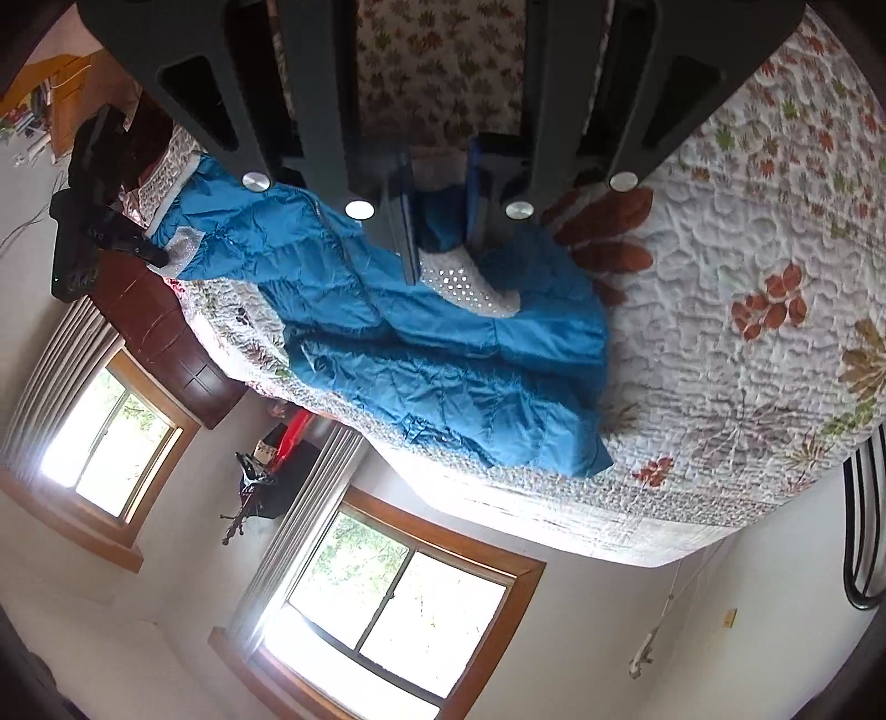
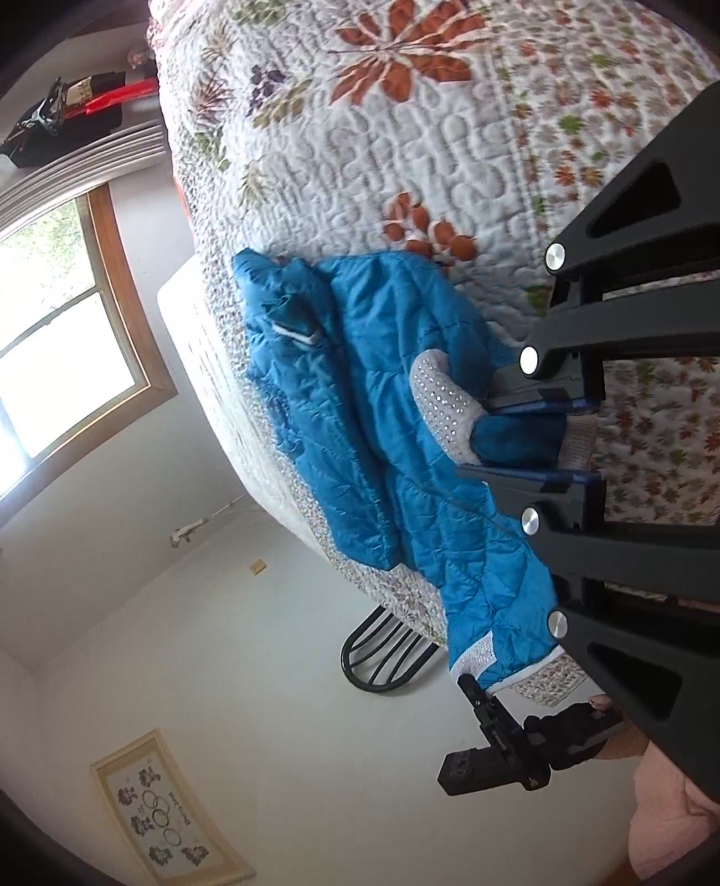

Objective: Fold large clothes
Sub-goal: 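Lift the hem with both grippers and fold it toward the collar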

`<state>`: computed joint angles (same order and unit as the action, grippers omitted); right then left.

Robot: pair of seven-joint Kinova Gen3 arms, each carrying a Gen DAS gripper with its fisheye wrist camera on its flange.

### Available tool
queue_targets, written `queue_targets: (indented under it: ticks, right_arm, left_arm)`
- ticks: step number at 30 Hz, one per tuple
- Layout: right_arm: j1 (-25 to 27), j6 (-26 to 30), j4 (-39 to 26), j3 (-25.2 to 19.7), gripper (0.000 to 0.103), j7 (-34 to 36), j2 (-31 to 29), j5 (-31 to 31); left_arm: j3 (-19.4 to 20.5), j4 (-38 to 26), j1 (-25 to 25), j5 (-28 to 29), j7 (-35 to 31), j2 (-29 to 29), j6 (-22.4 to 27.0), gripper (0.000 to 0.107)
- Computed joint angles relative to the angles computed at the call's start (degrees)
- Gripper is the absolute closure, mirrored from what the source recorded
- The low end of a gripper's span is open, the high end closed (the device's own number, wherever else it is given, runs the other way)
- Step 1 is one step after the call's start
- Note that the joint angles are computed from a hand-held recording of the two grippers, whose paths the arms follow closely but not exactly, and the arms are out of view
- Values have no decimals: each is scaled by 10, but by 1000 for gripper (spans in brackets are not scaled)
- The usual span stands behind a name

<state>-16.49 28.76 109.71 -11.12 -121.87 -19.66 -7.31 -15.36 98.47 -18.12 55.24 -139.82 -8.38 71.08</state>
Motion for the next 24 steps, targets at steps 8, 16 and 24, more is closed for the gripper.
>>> queue_targets:
  ticks: [8, 16, 24]
  right_arm:
    - [-28, 87, -172, 121, 89, 140, 105, -110]
    - [53, 196, -356, 129, 89, 186, 253, -200]
    - [127, 265, -501, 93, 89, 153, 387, -216]
  left_arm:
    - [54, -183, -15, 17, 110, 119, 12, 94]
    - [127, -378, -18, -32, 245, 262, 2, 94]
    - [168, -585, 12, -131, 381, 410, 19, 94]
